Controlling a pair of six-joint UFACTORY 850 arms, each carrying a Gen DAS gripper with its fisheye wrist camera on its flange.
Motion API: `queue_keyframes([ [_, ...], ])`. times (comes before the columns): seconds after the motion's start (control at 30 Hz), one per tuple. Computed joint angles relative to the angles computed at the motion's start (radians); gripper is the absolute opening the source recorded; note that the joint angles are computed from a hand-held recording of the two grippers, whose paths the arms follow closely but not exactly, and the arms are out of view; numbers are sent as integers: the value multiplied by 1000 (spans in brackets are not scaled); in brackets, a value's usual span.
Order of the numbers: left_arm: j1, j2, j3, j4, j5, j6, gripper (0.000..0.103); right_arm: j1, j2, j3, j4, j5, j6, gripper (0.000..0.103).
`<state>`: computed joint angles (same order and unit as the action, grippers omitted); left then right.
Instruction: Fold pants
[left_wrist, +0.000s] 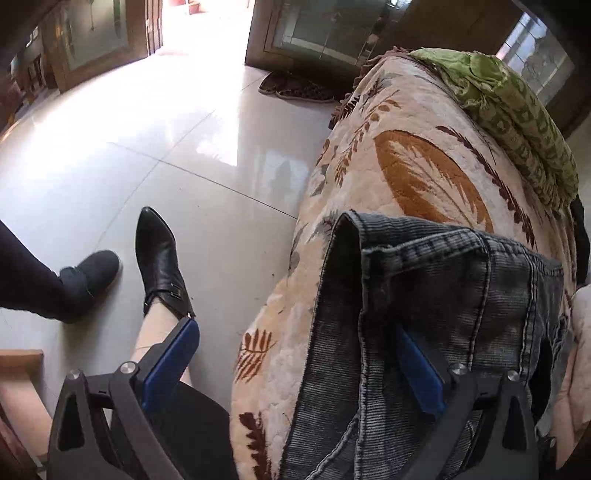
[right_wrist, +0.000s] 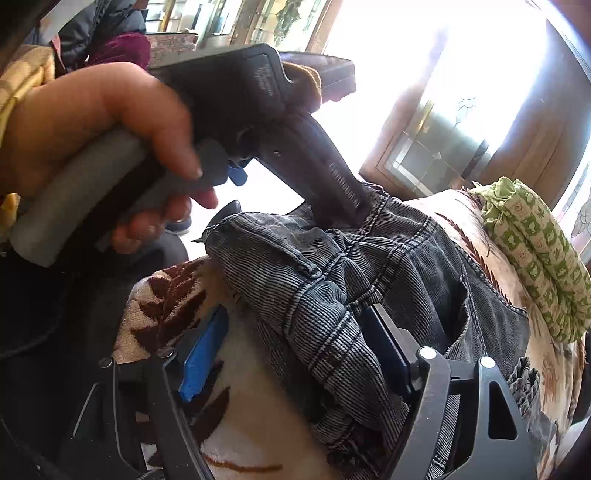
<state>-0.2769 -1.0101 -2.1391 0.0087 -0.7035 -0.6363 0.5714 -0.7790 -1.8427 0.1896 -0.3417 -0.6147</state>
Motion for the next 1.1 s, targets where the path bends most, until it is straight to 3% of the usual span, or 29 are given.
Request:
queue_keyframes([
  [0.1, -2, 8, 20, -12, 38, 9, 97, -1, -18, -28, -3, -23, 7, 79],
  [0.17, -8, 27, 47, -60, 83, 58, 69, -1, -24, -37, -24, -30, 30, 77],
  [0.2, -13, 29, 45, -75, 90, 70, 61, 1, -23, -36, -41, -27, 48, 74],
  [0.23, -17, 36, 52, -86, 99, 84, 47, 1, -25, -38, -56, -23, 64, 73],
  [0.3, -28, 32, 36, -59, 92, 62, 36, 3, -27, -40, -89, -18, 90, 68],
  [0.33, -28, 37, 43, -72, 99, 76, 23, 4, -26, -39, -103, -15, 103, 65],
  [0.4, -33, 33, 30, -73, 93, 75, 17, 4, -25, -39, -146, -11, 149, 50],
  [0.53, -32, 41, 33, -60, 73, 67, 18, -9, -25, -57, -106, -34, 133, 32],
  [0.6, -22, 56, 48, -87, 72, 49, 30, -17, -19, -58, -60, -39, 106, 24],
  [0.67, -15, 73, 67, -91, 75, 17, 76, -24, -11, -59, -21, -40, 91, 21],
  [0.7, -11, 91, 94, -104, 104, 18, 83, -26, -7, -55, -13, -34, 86, 21],
  [0.73, -10, 109, 122, -120, 135, 24, 85, -28, -1, -50, 1, -28, 80, 20],
  [1.1, -13, 169, 205, -385, 176, 176, 85, -40, 51, 15, 60, 34, 108, 18],
])
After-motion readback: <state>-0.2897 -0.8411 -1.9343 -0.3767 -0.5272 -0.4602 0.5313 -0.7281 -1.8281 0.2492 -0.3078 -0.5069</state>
